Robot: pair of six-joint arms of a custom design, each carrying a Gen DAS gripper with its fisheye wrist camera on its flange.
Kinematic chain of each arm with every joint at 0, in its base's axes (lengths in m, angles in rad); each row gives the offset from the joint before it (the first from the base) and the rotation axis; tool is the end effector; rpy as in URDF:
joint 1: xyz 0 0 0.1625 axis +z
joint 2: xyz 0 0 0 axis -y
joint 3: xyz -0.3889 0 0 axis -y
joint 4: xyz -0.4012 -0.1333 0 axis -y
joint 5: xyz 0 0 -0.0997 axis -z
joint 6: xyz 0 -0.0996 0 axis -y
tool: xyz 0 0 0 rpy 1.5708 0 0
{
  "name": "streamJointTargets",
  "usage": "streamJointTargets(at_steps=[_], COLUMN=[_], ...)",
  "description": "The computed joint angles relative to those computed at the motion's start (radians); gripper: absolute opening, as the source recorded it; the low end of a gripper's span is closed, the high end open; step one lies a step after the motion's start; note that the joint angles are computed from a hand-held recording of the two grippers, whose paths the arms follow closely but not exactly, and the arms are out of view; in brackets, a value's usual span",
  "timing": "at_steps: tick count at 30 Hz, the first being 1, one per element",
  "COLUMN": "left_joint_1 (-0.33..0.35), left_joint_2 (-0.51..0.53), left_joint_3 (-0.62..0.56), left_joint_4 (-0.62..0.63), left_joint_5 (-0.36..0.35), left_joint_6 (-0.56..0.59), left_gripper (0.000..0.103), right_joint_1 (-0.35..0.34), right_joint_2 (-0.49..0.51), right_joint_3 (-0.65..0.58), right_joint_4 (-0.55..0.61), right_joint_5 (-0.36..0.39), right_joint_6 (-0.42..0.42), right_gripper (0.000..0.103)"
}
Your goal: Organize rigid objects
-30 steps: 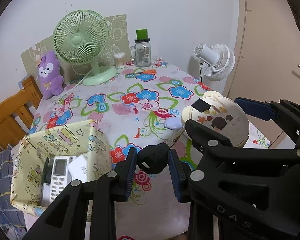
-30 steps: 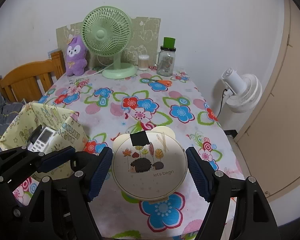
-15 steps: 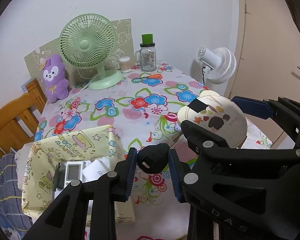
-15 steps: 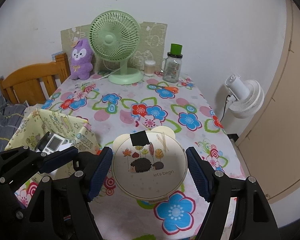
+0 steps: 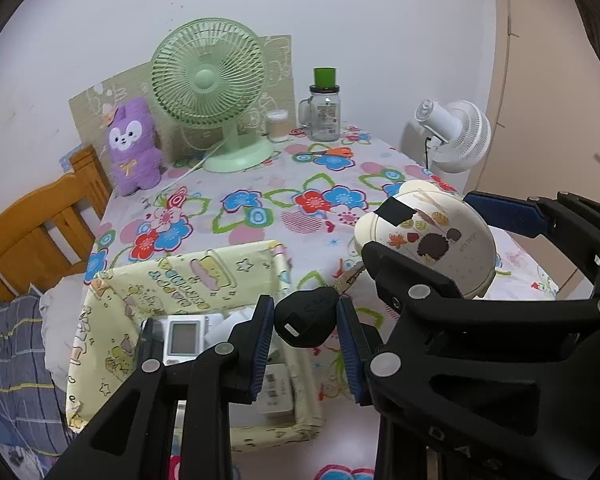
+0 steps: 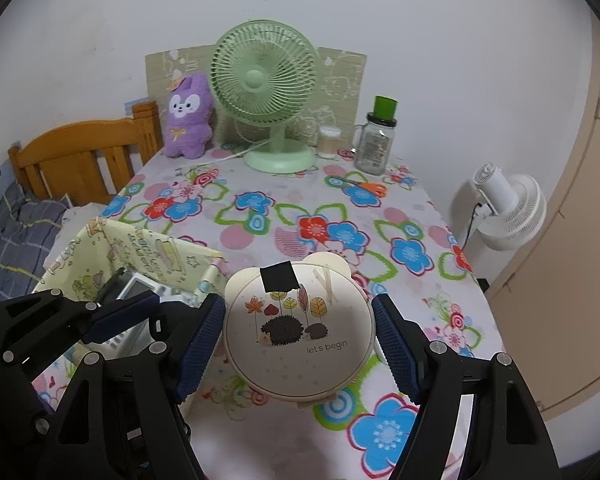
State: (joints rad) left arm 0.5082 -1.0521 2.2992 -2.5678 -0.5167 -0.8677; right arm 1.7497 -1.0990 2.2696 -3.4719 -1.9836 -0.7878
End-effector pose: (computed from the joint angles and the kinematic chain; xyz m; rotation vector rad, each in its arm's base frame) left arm -0.2467 -0.3891 0.0475 0.3738 2.1713 -0.8941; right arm 0.1752 -0.4441 0.1380 0.9618 -2.2532 0.7377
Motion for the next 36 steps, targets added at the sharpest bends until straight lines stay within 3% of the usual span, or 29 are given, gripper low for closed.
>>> streamJointTargets(at_steps=[21, 36], left_joint_1=[0.055, 0.116], left_joint_2=[-0.128, -0.176], left_joint_3=[0.086, 0.129], left_joint_4=[0.090, 0.068], left_joint_5=[0.027, 0.019], left_joint_6=[-0.087, -0.083], left_gripper=[0.032, 0.032], right_joint_1=[0.070, 0.097], right_joint_2=[0.129, 0.219], right_joint_3=[-0.063, -0.116], right_joint_4=[0.045, 0.081], right_joint_5=[-0.014, -0.036], right_joint_6=[0.024, 0.042], right_gripper=[0.077, 0.077])
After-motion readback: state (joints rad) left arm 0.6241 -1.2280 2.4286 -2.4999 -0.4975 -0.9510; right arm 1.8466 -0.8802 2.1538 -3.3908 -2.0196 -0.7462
